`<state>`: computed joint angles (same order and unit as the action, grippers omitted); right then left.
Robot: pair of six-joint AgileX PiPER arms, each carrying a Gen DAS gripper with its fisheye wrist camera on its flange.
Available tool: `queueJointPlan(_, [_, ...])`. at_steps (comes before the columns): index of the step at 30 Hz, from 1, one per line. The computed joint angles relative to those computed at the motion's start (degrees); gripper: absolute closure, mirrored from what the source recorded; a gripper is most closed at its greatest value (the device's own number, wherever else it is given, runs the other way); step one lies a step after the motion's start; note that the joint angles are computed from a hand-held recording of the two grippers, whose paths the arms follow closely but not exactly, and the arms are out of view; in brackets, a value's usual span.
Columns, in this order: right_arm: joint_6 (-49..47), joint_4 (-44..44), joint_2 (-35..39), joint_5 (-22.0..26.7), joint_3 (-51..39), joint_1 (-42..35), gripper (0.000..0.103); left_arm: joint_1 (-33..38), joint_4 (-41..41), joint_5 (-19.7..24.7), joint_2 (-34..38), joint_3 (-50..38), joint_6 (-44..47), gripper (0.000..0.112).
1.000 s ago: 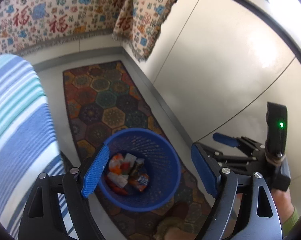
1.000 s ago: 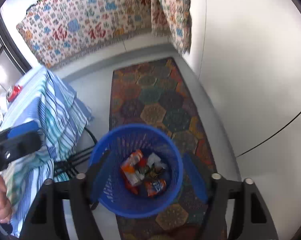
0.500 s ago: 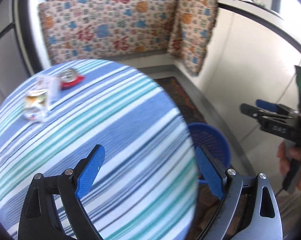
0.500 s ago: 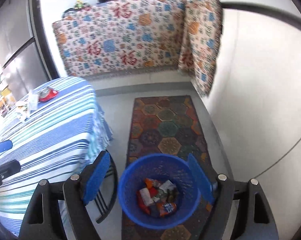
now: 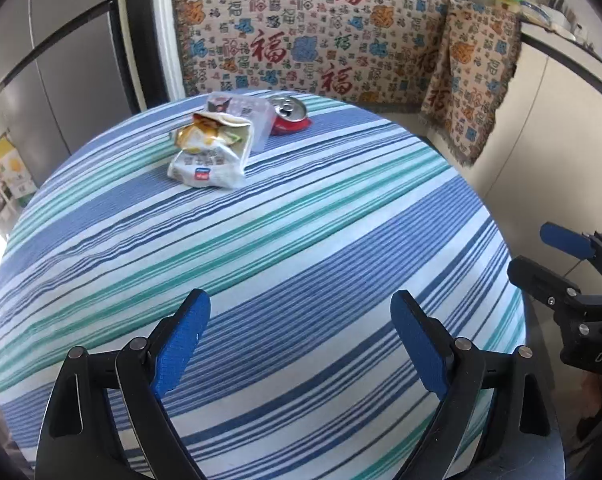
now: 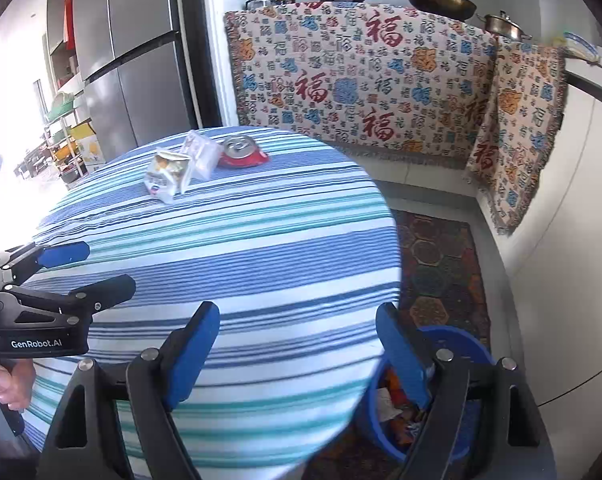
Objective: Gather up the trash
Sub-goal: 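Bring both grippers back over the table toward the chip bag and soda can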
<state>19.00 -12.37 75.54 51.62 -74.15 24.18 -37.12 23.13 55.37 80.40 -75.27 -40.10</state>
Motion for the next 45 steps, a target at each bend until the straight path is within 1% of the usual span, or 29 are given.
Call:
queueJointPlan(2, [1.49, -0.58, 2.06, 0.25, -1.63, 1.79, 0.021, 2.51, -0.03, -0.74, -1.25, 1.93, 1.08, 0.022])
queueJointPlan(4, [3.15, -1.6, 4.61, 0.93, -3.79, 3.8, 0.021, 5.59, -1.76, -1.92, -2.27, 3.65, 3.13, 0.031])
queueJointPlan(6, [4.4, -2.21, 6.83, 1.31, -5.6, 5.25, 0.021, 8.22, -3.14, -2.1, -2.61, 4.71, 4.5, 0.042])
queueJointPlan(8, [4.84, -1.94, 9.09, 1.42, -7.56, 6.15, 0.021, 10.29, -3.58, -2.22, -2.33, 5.24, 5.45, 0.043])
queueJointPlan(10, [5.47, -2.23, 11.17, 1.64, -9.49, 7.27, 0.021, 11.81, -3.66, -2.7, -2.26, 5.86, 5.71, 0.04])
queueJointPlan(11, [5.32, -2.16, 12.19, 1.69, -10.49, 7.43, 0.021, 12.33, -3.51, -2.92, -2.11, 6.04, 5.81, 0.037])
queueJointPlan(12, [5.36, -2.26, 13.28, 1.88, -11.61, 7.79, 0.021, 12.62, -3.09, -2.99, -1.94, 6.16, 5.74, 0.03])
queueJointPlan(15, [5.14, -2.41, 16.66, 2.68, -15.12, 8.28, 0.021, 12.84, -1.37, -3.89, -1.89, 6.85, 4.38, 0.02])
queueJointPlan(20, [4.37, -2.31, 21.68, 4.66, -19.83, 8.36, 0.02, 16.21, -5.45, -5.98, -1.06, 6.87, 8.33, 0.012])
queueJointPlan(23, [4.08, -1.75, 24.45, 5.83, -22.09, 7.88, 0.02, 18.05, -8.37, -6.93, -0.14, 6.95, 11.27, 0.01])
queueJointPlan(24, [3.96, -1.39, 25.14, 6.06, -22.58, 7.58, 0.02, 17.79, -7.29, -7.17, -0.06, 7.18, 10.88, 0.01])
queueJointPlan(28, [4.12, -0.45, 27.06, 6.47, -23.61, 6.74, 0.019, 17.76, -7.1, -6.37, 1.03, 6.11, 12.16, 0.01])
queueJointPlan(31, [5.08, -2.15, 27.04, 5.59, -23.05, 7.16, 0.013, 17.72, -7.1, -6.04, 1.53, 5.43, 12.59, 0.01])
queueJointPlan(45, [5.32, -2.91, 28.6, 6.71, -24.92, 6.95, 0.003, 17.61, -6.91, -5.84, 1.75, 5.12, 12.32, 0.01])
